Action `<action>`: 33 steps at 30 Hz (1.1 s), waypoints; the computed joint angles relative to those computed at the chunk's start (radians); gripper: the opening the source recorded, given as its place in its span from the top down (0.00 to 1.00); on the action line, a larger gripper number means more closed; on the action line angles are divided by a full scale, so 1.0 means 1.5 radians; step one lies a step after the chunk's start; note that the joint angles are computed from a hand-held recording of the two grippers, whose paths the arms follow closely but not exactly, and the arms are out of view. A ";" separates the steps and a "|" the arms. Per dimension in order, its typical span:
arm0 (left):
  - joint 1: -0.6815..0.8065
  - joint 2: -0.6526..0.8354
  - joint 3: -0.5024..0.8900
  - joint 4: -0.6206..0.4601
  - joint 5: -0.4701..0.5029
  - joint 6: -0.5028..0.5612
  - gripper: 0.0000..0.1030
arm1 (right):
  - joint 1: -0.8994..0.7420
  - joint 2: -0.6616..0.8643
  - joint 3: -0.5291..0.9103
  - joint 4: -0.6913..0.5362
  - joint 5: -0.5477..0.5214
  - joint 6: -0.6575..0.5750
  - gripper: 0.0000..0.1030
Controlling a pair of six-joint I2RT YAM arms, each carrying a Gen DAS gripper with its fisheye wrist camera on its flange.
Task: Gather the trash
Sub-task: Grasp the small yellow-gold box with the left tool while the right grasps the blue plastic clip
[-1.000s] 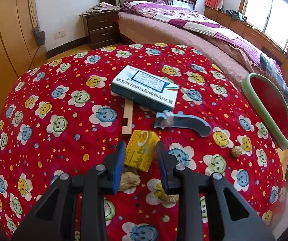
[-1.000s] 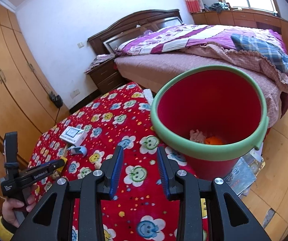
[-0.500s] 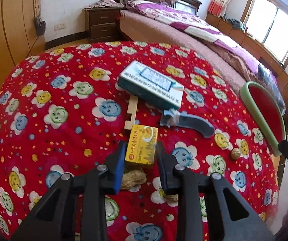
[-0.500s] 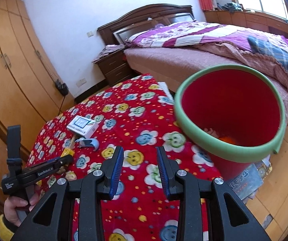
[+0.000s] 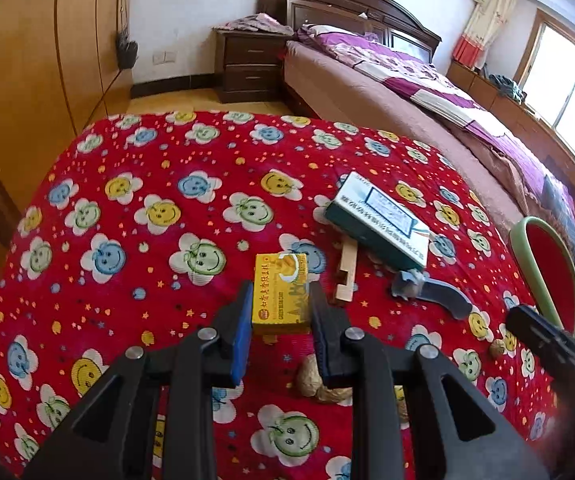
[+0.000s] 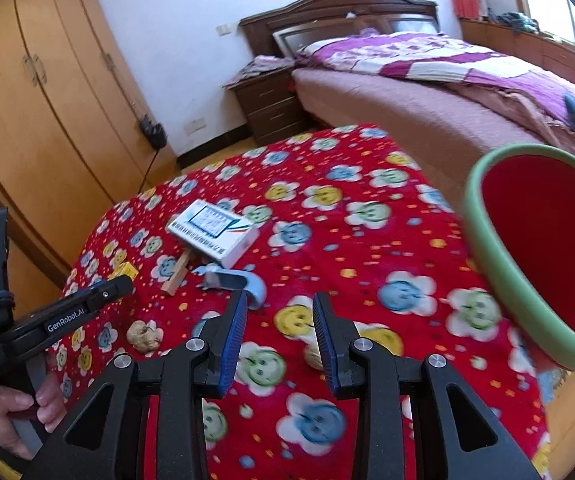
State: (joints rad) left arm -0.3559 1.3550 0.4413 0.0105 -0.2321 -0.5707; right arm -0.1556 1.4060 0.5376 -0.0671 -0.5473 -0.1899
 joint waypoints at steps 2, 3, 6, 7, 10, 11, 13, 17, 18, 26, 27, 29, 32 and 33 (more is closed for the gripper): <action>0.006 0.005 -0.004 0.010 0.004 0.003 0.75 | 0.022 0.021 0.005 0.013 0.007 0.009 0.66; 0.006 0.005 -0.006 0.013 0.005 0.002 0.75 | 0.034 0.030 0.008 0.019 0.012 0.012 0.66; 0.010 0.007 -0.009 0.021 0.010 0.003 0.75 | 0.066 0.059 0.017 0.039 0.035 0.022 0.67; 0.013 0.005 -0.012 0.023 0.013 0.004 0.75 | 0.073 0.068 0.019 0.045 0.040 0.026 0.67; 0.023 0.014 -0.016 0.037 0.026 0.007 0.75 | 0.088 0.092 0.025 0.061 0.059 0.035 0.67; 0.025 0.016 -0.017 0.040 0.029 0.007 0.75 | 0.091 0.101 0.025 0.070 0.065 0.040 0.67; 0.028 0.023 -0.015 0.043 0.031 0.006 0.75 | 0.093 0.112 0.028 0.075 0.067 0.040 0.74; 0.033 0.030 -0.014 0.045 0.036 0.006 0.75 | 0.103 0.123 0.023 0.086 0.067 0.034 0.87; 0.031 0.033 -0.011 0.045 0.035 0.004 0.75 | 0.103 0.122 0.021 0.086 0.066 0.033 0.88; -0.005 -0.014 -0.013 0.013 0.012 -0.013 0.75 | 0.077 0.072 -0.005 0.078 0.046 0.036 0.88; -0.012 -0.022 -0.013 0.007 0.007 -0.016 0.75 | 0.070 0.058 -0.011 0.074 0.041 0.035 0.88; -0.027 -0.037 -0.011 -0.007 -0.003 -0.023 0.75 | 0.052 0.027 -0.023 0.063 0.028 0.031 0.88; -0.054 -0.061 -0.010 -0.027 -0.021 -0.036 0.75 | 0.021 -0.015 -0.037 0.040 0.005 0.026 0.88; -0.063 -0.067 -0.009 -0.034 -0.026 -0.040 0.75 | 0.007 -0.030 -0.041 0.031 -0.004 0.022 0.88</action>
